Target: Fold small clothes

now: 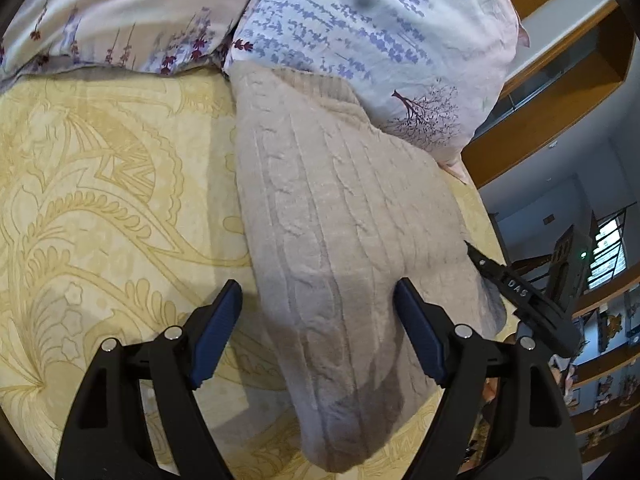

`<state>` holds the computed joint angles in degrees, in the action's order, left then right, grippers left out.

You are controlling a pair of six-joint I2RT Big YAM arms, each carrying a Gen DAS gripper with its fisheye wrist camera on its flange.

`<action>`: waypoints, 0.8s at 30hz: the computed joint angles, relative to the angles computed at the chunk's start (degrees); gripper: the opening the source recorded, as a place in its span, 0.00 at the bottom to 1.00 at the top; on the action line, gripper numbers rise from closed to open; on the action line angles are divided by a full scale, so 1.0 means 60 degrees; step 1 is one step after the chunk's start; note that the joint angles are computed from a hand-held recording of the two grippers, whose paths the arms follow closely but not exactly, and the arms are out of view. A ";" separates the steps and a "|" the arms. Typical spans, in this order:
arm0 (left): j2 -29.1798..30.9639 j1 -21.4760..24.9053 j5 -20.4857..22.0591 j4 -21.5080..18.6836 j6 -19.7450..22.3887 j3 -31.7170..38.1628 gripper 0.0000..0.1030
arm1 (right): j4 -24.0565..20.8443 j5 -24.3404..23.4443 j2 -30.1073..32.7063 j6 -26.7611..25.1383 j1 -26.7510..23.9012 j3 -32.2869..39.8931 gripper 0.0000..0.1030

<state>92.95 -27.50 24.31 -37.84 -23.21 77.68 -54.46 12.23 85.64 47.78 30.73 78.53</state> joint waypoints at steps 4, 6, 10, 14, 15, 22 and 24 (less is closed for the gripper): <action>-0.0227 0.0093 0.0064 0.0165 -0.0065 -0.0174 0.75 | 0.0289 0.0610 -0.0680 0.0180 0.0301 -0.0181 0.30; -0.0322 0.0137 0.0005 0.0225 -0.0081 -0.0253 0.75 | 0.0491 0.0929 -0.0917 -0.0026 0.0569 -0.0229 0.30; -0.0366 0.0141 -0.0011 0.0272 -0.0088 -0.0304 0.75 | 0.0690 0.0874 -0.1150 -0.0740 0.1181 -0.0305 0.30; -0.0346 0.0036 -0.0084 0.0226 -0.0008 -0.0295 0.75 | -0.0019 0.0664 -0.0697 -0.0893 0.1426 -0.0164 0.30; -0.0337 0.0022 -0.0101 0.0211 0.0014 -0.0284 0.75 | -0.0246 0.0673 -0.0577 -0.0860 0.1437 -0.0198 0.31; -0.0224 -0.0009 -0.0166 0.0046 0.0081 -0.0115 0.76 | 0.0162 0.0677 -0.0907 -0.0844 0.1517 -0.0642 0.31; -0.0215 -0.0067 -0.0377 -0.0020 0.0208 -0.0066 0.78 | 0.0201 0.0236 -0.1012 -0.0682 0.1354 -0.0682 0.31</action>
